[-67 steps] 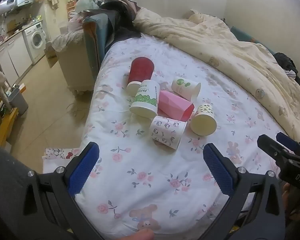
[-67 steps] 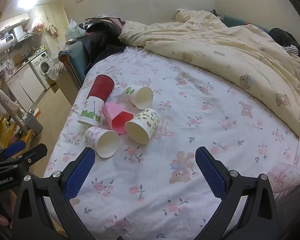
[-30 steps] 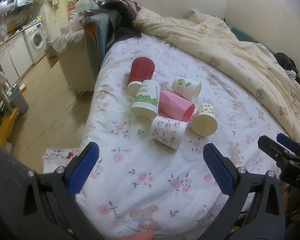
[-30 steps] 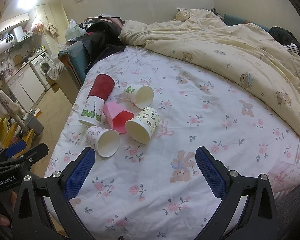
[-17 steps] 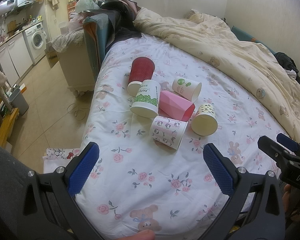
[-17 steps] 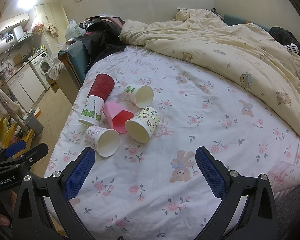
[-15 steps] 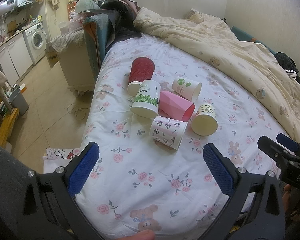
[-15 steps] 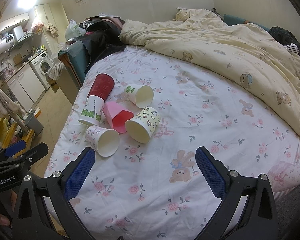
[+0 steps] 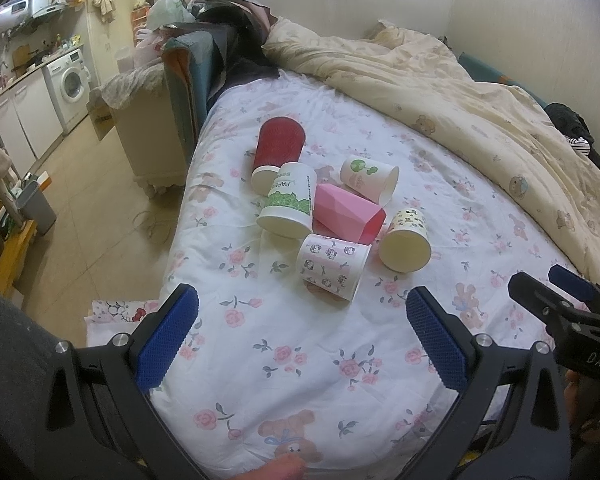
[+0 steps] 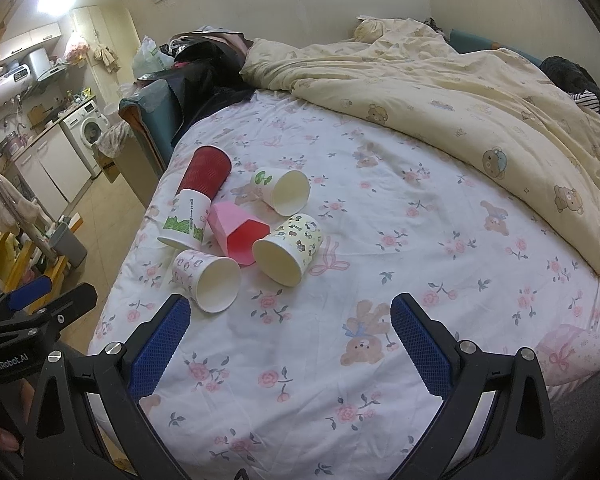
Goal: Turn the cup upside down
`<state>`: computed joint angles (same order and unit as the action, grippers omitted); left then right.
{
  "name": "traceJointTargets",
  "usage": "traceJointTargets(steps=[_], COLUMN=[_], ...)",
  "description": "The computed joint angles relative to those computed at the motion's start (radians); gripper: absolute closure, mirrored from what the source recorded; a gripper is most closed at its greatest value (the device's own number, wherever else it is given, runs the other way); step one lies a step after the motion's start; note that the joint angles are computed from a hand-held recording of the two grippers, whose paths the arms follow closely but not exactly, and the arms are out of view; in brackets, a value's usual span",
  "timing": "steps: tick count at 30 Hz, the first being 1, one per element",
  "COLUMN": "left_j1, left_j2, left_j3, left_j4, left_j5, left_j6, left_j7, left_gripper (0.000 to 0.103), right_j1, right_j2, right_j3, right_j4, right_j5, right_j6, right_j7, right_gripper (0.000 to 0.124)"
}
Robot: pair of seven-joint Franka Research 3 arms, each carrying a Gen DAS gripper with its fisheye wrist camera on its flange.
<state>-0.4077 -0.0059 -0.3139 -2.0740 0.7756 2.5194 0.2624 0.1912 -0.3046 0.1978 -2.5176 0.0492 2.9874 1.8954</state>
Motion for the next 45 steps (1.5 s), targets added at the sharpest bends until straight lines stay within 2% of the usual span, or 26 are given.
traceJointTargets(steps=[16, 18, 21, 23, 29, 33, 37, 40, 42, 45], left_j1=[-0.001, 0.000, 0.003, 0.006, 0.020, 0.027, 0.042, 0.051, 0.057, 0.064], left_j2=[0.004, 0.008, 0.018, 0.029, 0.072, 0.123, 0.188, 0.210, 0.219, 0.236], left_j3=[0.001, 0.003, 0.007, 0.011, 0.029, 0.044, 0.056, 0.066, 0.070, 0.074], left_j4=[0.005, 0.015, 0.043, 0.064, 0.159, 0.246, 0.327, 0.339, 0.334, 0.334], left_j5=[-0.006, -0.031, -0.057, -0.086, -0.183, -0.210, -0.300, -0.346, -0.370, -0.407], left_j6=[0.001, -0.002, -0.020, -0.029, -0.100, -0.184, -0.256, -0.264, -0.254, -0.254], left_j7=[0.007, 0.036, 0.067, 0.094, 0.206, 0.279, 0.378, 0.402, 0.405, 0.404], left_gripper=[0.000, 0.000, 0.000, 0.000, 0.000, 0.000, 0.000, 0.000, 0.000, 0.000], right_j1=[0.010, 0.016, 0.064, 0.064, 0.110, 0.109, 0.108, 0.107, 0.113, 0.112], right_j2=[0.003, 0.005, 0.014, 0.024, 0.091, 0.192, 0.343, 0.466, 0.538, 0.651], right_j3=[-0.009, -0.014, -0.057, -0.058, -0.102, -0.111, -0.123, -0.124, -0.125, -0.117], right_j4=[-0.004, 0.000, 0.023, 0.045, 0.152, 0.298, 0.507, 0.672, 0.765, 0.919], right_j5=[0.014, 0.021, 0.075, 0.078, 0.159, 0.161, 0.228, 0.186, 0.152, 0.168], right_j6=[0.001, -0.003, -0.029, -0.043, -0.109, -0.226, -0.423, -0.585, -0.659, -0.772], right_j7=[-0.015, -0.021, -0.074, -0.094, -0.199, -0.278, -0.428, -0.475, -0.489, -0.530], right_gripper=[0.021, 0.021, 0.021, 0.021, 0.021, 0.021, 0.021, 0.021, 0.021, 0.023])
